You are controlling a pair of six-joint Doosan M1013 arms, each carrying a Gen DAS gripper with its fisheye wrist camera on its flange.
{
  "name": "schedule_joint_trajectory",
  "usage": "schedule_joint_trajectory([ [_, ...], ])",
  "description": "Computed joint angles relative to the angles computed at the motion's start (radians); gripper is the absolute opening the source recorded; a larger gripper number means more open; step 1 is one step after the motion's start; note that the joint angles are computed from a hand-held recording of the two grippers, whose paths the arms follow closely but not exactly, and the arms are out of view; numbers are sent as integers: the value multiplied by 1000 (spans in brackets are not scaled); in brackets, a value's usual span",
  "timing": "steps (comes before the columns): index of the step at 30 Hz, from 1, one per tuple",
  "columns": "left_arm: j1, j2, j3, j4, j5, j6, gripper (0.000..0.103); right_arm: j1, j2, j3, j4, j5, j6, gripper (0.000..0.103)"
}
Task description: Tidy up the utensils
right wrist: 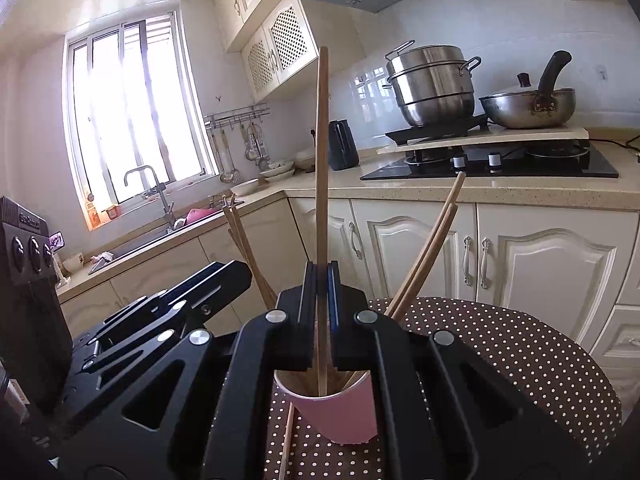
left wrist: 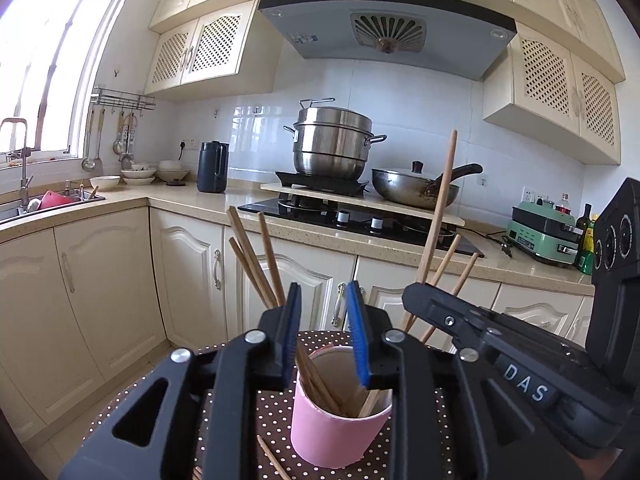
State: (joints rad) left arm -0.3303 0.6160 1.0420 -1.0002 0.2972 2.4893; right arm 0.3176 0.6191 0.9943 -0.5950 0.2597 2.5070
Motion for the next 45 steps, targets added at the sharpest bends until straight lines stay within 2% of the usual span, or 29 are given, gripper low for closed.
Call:
schedule_joint_trajectory([
  [4, -1, -13, 15, 50, -21, -44, 24, 2, 0, -1, 12, 4, -15, 6],
  [9, -8, -34, 45, 244, -105, -198, 26, 3, 1, -2, 9, 7, -14, 6],
  [10, -10, -37, 50, 317, -119, -264, 26, 4, 1, -2, 7, 9, -15, 6],
  [11, -9, -38, 51, 338, -118, -281, 26, 5, 2, -3, 15, 12, -25, 6],
  [18, -4, -47, 62, 428, -124, -366, 26, 12, 11, -19, 73, 36, -91, 6],
  [25, -3, -56, 76, 525, -140, -455, 40, 16, 21, -37, 123, 54, -149, 7],
  [29, -2, -55, 74, 624, -136, -556, 44, 16, 27, -45, 138, 65, -164, 8],
  [36, 4, -58, 76, 652, -128, -578, 45, 22, 36, -66, 143, 94, -173, 8],
  [38, 6, -57, 72, 665, -119, -596, 45, 23, 37, -70, 137, 100, -165, 11],
  [39, 7, -58, 72, 662, -116, -596, 45, 24, 37, -69, 126, 101, -151, 19],
  [40, 8, -58, 71, 667, -114, -601, 45, 25, 36, -69, 114, 101, -137, 32],
  [42, 9, -59, 71, 687, -110, -621, 45, 27, 31, -58, 50, 89, -69, 52],
  [45, 11, -62, 72, 732, -105, -667, 45, 29, 25, -50, 26, 83, -43, 51],
])
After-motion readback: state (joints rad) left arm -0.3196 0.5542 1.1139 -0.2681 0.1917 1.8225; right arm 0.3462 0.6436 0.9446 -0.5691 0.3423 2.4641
